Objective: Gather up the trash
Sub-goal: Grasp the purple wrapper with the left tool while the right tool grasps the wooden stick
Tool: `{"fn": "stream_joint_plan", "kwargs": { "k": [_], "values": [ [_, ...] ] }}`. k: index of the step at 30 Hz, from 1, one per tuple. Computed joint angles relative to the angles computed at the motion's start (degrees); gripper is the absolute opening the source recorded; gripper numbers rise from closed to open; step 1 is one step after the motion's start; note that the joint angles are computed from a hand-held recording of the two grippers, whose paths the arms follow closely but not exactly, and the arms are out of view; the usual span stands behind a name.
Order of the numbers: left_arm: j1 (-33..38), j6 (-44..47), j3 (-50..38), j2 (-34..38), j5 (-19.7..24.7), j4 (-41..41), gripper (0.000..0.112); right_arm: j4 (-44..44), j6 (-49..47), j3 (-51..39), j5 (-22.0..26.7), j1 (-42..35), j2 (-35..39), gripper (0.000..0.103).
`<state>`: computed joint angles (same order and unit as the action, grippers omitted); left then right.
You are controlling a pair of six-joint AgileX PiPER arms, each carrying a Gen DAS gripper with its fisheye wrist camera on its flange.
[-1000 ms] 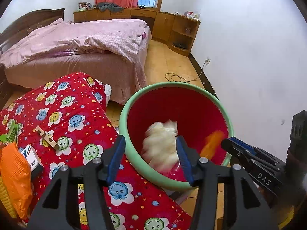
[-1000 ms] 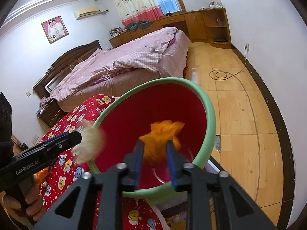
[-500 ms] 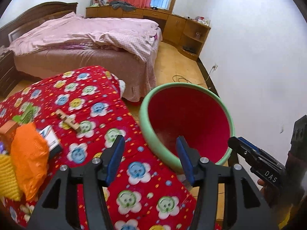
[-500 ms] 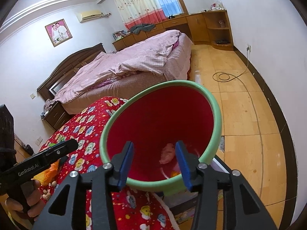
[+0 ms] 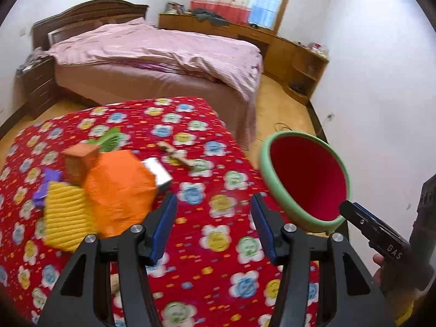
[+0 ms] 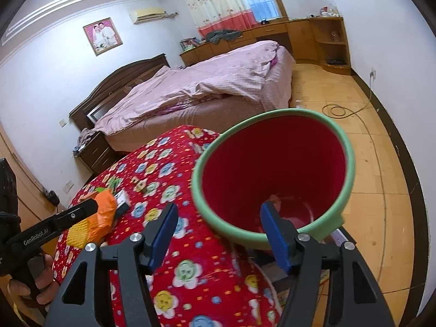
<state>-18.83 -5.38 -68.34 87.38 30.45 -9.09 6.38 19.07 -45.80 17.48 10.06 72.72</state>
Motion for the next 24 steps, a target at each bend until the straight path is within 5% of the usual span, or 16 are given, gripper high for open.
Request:
{"fn": "stream_joint_plan", "kwargs": {
  "k": [14, 24],
  "values": [
    [18.31, 10.13, 4.19, -3.93, 0.81, -4.69, 0.056, -22.58, 25.33, -9.09, 3.05, 14.42, 7.61, 0.071],
    [28.09, 11.12, -2.37, 5.01, 0.95, -1.77, 0.056, -23.39, 23.99, -20.92, 6.52, 17.42, 18.43, 0.071]
  ]
}}
